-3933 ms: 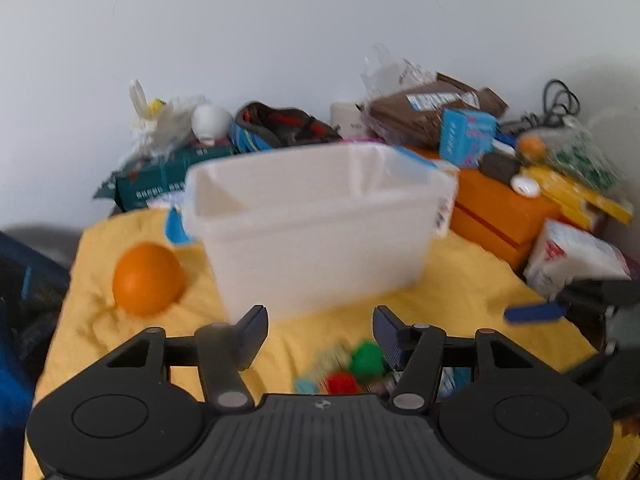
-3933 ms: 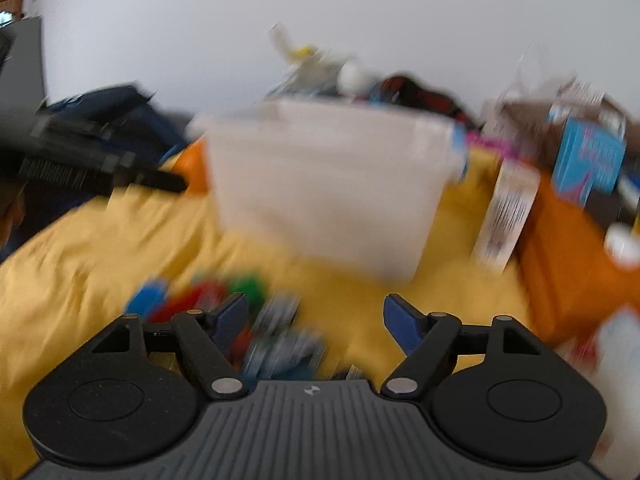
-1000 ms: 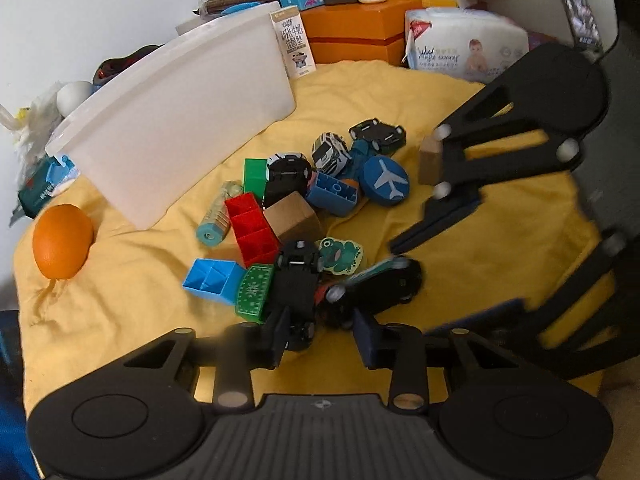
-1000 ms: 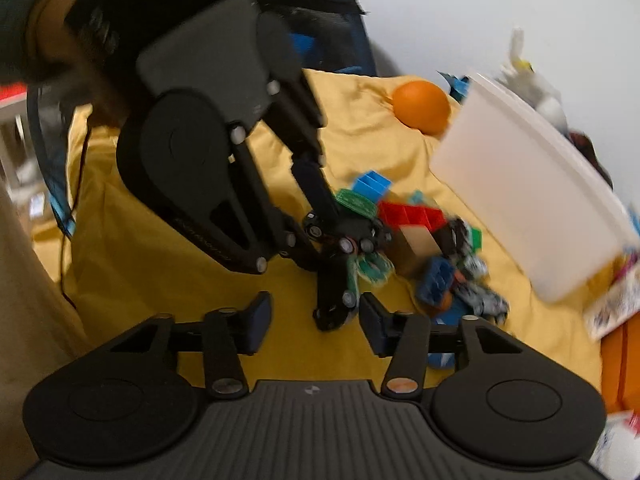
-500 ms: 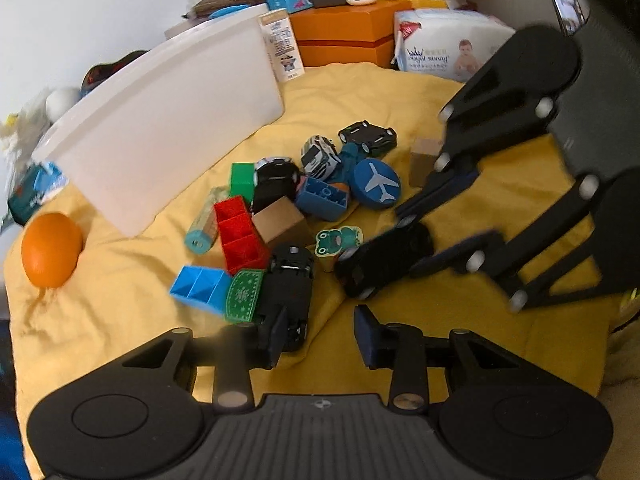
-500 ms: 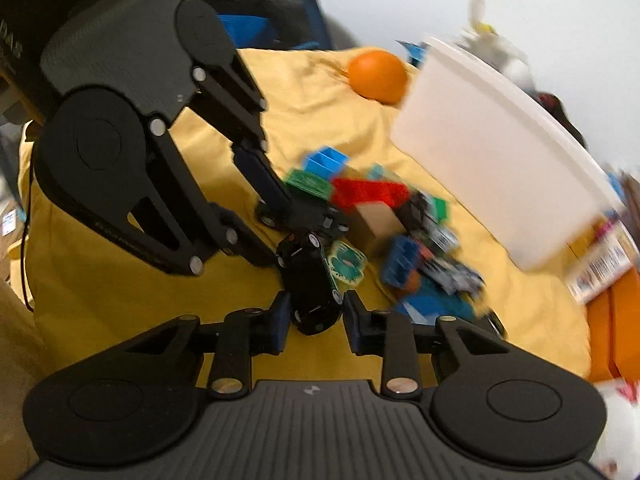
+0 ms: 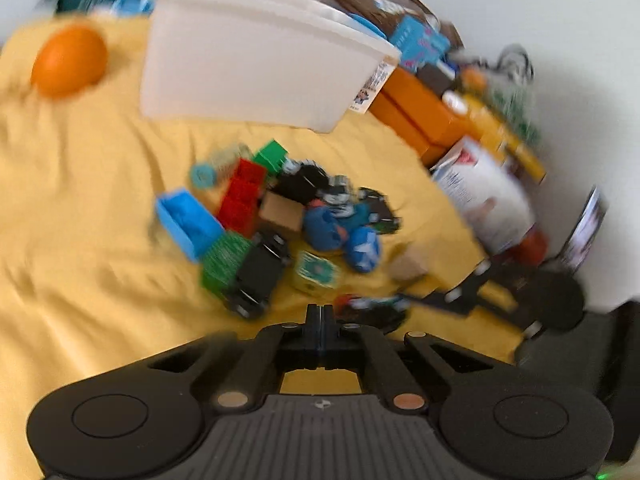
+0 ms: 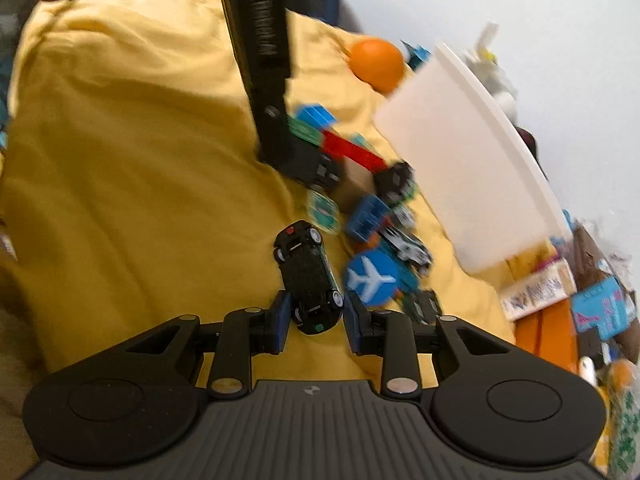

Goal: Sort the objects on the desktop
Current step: 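Grasp the green-red toy car with the right tool while the left grasps a black car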

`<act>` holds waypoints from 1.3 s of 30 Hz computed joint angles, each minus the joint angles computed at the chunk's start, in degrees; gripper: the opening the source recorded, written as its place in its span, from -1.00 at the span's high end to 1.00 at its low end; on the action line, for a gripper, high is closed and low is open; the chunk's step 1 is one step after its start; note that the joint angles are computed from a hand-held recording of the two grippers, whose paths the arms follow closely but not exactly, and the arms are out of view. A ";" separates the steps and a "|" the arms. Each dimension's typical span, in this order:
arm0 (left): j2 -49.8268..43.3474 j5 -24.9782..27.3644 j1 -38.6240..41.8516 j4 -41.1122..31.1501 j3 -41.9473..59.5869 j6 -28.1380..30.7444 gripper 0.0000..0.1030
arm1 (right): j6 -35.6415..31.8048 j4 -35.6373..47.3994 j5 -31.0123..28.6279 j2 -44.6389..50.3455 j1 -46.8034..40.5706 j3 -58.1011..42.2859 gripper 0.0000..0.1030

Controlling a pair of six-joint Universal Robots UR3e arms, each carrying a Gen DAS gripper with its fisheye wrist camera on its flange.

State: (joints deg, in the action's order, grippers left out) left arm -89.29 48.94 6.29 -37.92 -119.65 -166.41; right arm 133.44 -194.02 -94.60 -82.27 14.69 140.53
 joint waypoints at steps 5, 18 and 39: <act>3.64 -6.19 2.82 1.36 -8.44 -5.31 0.99 | 2.96 9.65 7.81 -8.33 -2.52 1.68 0.22; 0.18 20.33 -12.17 17.33 -0.49 6.10 0.27 | 8.16 29.96 27.01 -22.00 -14.66 2.14 0.08; 0.07 7.42 -2.89 1.35 2.46 1.83 0.62 | 18.57 25.58 26.84 -25.02 -18.89 7.23 0.07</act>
